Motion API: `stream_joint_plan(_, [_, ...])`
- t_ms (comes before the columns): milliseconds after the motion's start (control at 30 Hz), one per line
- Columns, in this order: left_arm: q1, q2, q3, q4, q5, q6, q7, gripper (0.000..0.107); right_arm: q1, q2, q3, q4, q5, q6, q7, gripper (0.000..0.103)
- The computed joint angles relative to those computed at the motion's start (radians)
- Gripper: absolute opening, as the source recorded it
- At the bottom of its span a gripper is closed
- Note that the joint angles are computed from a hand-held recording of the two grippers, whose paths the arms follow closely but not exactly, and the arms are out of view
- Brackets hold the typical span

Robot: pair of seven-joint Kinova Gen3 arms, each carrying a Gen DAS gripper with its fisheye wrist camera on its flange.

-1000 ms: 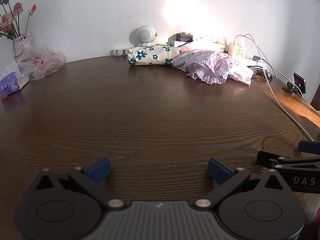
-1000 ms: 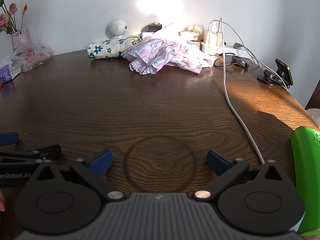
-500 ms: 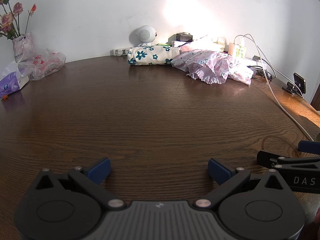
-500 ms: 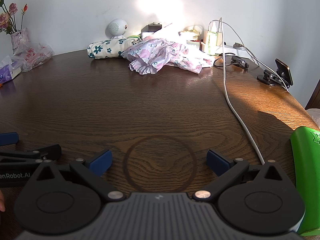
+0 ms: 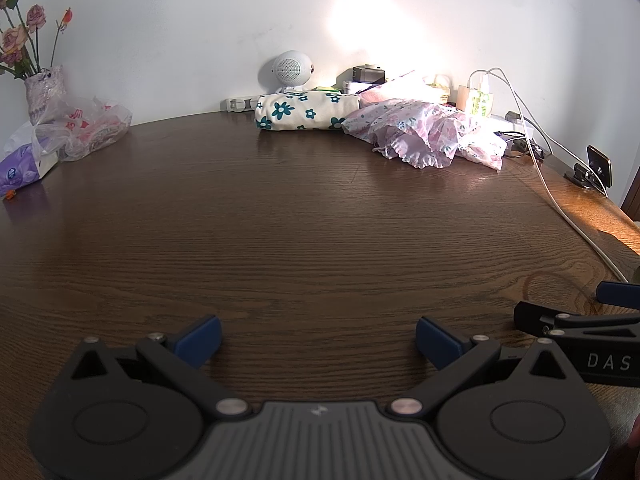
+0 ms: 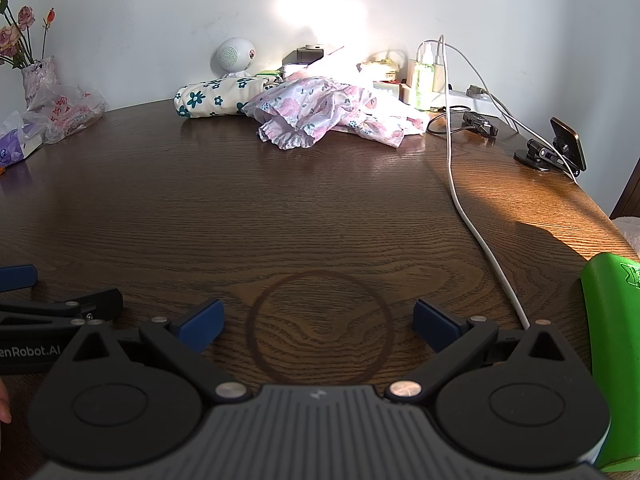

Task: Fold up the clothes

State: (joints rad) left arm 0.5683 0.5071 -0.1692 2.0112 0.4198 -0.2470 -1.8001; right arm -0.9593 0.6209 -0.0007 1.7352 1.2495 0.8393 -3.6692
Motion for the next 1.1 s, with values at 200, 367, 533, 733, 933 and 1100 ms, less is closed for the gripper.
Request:
stream_joint_plan(200, [-0.001,0.000,0.001,0.000,0.001,0.000,-0.002,0.103,0.000,0.000,0.000,0.000,0.000,0.000,-0.001,0.103])
stream_joint_plan(367, [-0.003,-0.001,0.004,0.001,0.000,-0.001,-0.002,0.103,0.000,0.001,-0.001,0.000,0.000,0.000,-0.001,0.103])
stream_joint_plan(533, [-0.001,-0.006,0.000,-0.002,0.002,0.008,-0.005,0.103,-0.003,0.001,-0.001,0.005,0.005,0.001,-0.010,0.103])
stream_joint_plan(733, [0.001,-0.006,-0.003,-0.003,0.000,0.010,-0.003,0.103,0.002,0.000,-0.002,0.003,0.006,0.000,-0.007,0.103])
stream_joint_plan(933, [0.002,-0.005,-0.004,-0.004,-0.001,0.010,-0.001,0.103,0.000,0.000,-0.003,0.004,0.006,0.001,-0.010,0.103])
stream_joint_plan(1100, [0.002,-0.005,-0.004,-0.004,-0.002,0.010,0.000,0.103,0.001,0.000,-0.003,0.004,0.007,0.000,-0.009,0.102])
